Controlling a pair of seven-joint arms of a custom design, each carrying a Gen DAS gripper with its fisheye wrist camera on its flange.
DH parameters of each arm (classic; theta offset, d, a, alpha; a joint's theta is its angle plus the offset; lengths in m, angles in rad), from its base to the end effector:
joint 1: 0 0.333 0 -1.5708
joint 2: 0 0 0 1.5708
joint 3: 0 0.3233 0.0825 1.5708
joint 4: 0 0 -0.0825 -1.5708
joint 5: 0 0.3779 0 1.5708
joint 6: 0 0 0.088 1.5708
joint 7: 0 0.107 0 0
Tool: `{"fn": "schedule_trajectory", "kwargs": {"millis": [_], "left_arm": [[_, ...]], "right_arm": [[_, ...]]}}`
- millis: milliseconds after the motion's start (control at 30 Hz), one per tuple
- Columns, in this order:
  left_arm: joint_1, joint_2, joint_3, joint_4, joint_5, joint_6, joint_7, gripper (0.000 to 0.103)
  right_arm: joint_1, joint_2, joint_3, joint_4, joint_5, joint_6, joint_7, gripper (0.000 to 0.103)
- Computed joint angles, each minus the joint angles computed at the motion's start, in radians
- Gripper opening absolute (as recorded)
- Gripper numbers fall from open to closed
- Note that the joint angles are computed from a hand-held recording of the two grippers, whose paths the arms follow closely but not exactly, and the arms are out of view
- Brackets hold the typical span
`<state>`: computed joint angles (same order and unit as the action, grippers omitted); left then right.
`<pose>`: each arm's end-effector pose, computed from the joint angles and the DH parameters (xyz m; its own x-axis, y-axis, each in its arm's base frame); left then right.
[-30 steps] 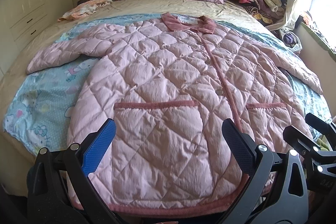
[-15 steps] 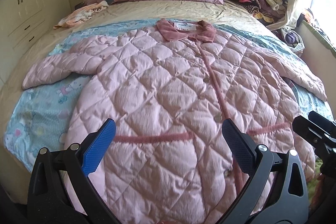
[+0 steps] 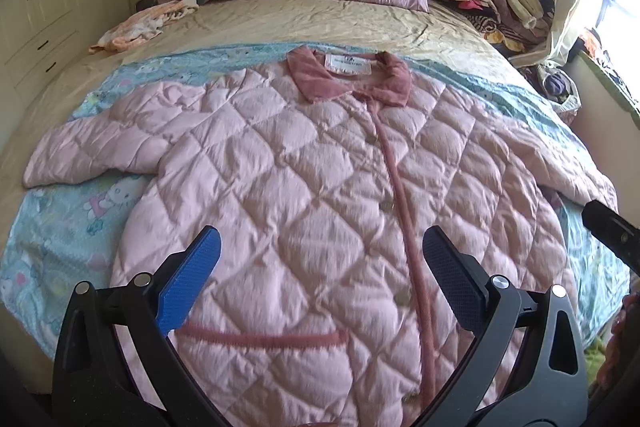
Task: Fold large clothes
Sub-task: 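Move the right tool toward the cuff of the coat sleeve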
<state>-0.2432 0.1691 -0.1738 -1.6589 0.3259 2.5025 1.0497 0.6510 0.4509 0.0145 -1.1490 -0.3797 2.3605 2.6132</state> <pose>0.6035 -0.2597 0.5941 -0.0958 -0.9941 0.0504 -0.7550 0.0395 -0.6546 0.5812 0.4463 0.6436 -0.0601 -0.9274 -0.3693 -0.7094 0.3000 -0.6378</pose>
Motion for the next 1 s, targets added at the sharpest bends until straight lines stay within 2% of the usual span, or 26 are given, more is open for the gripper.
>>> {"fn": "schedule_trajectory", "kwargs": {"millis": [167,400,500,900,1000], "left_arm": [[-0.018,0.084,0.003,0.114,0.013,-0.025,0.017,0.095],[-0.051,0.234,0.013,0.308,-0.024,-0.091,0.071,0.095],[-0.077,0.301,0.030,0.395,-0.014,-0.133,0.080,0.095],[-0.135,0.530,0.066,0.727,-0.043,-0.305,0.112,0.095],[-0.144,0.562,0.076,0.775,-0.048,-0.303,0.094,0.095]], "right_arm": [[-0.013,0.044,-0.029,0.072,-0.007,-0.045,0.005,0.099],[-0.047,0.034,-0.073,0.053,-0.056,-0.084,0.081,0.099],[-0.071,-0.007,-0.089,-0.029,-0.086,-0.078,0.154,0.099],[-0.204,-0.133,-0.068,-0.290,-0.116,-0.060,0.315,0.099],[-0.233,-0.154,-0.067,-0.334,-0.122,-0.062,0.349,0.099]]}}
